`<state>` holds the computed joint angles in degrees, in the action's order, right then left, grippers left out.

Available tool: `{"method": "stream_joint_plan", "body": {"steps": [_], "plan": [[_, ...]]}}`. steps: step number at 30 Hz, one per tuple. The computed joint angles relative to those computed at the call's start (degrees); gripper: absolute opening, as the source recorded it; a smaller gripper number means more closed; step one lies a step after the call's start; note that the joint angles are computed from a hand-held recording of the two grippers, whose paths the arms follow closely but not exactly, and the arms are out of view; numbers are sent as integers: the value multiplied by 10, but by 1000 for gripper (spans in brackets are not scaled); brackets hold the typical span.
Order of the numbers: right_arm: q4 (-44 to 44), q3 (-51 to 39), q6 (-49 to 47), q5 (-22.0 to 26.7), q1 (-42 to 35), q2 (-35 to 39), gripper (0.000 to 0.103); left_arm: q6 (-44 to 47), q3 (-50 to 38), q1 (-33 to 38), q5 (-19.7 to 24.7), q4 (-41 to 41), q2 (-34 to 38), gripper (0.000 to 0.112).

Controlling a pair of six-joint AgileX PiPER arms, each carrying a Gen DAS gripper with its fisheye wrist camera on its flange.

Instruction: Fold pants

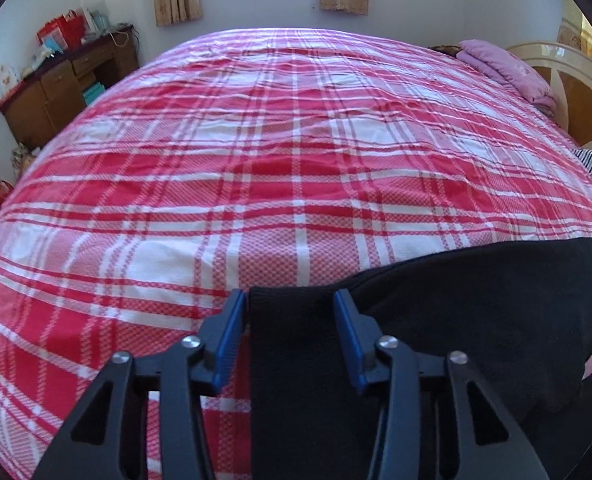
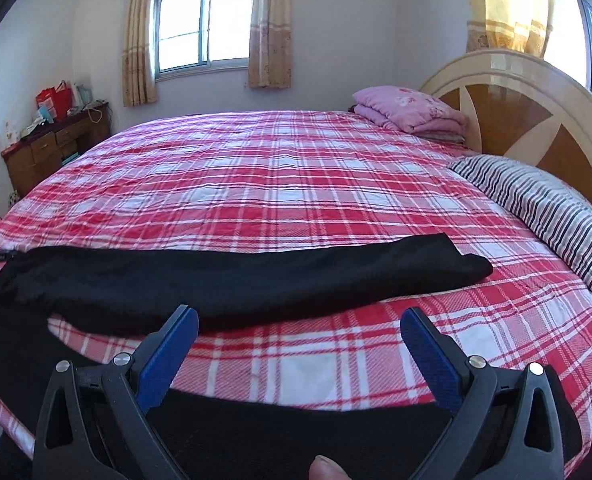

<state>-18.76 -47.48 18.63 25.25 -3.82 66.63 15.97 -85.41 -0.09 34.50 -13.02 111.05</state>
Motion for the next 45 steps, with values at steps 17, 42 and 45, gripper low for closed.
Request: {"method": "stream_joint_plan", "body": {"steps": [17,42,45], "plan": [[261,-349,-310,141,-296,304,68,92,-45,34,60,-131,28,17],[321,-774,-350,344,-310,636,11,58,-43,21,28,-104,35,16],[339,-723,-365,318,-320,589,10,63,-49,25,36,-113,33,15]]}}
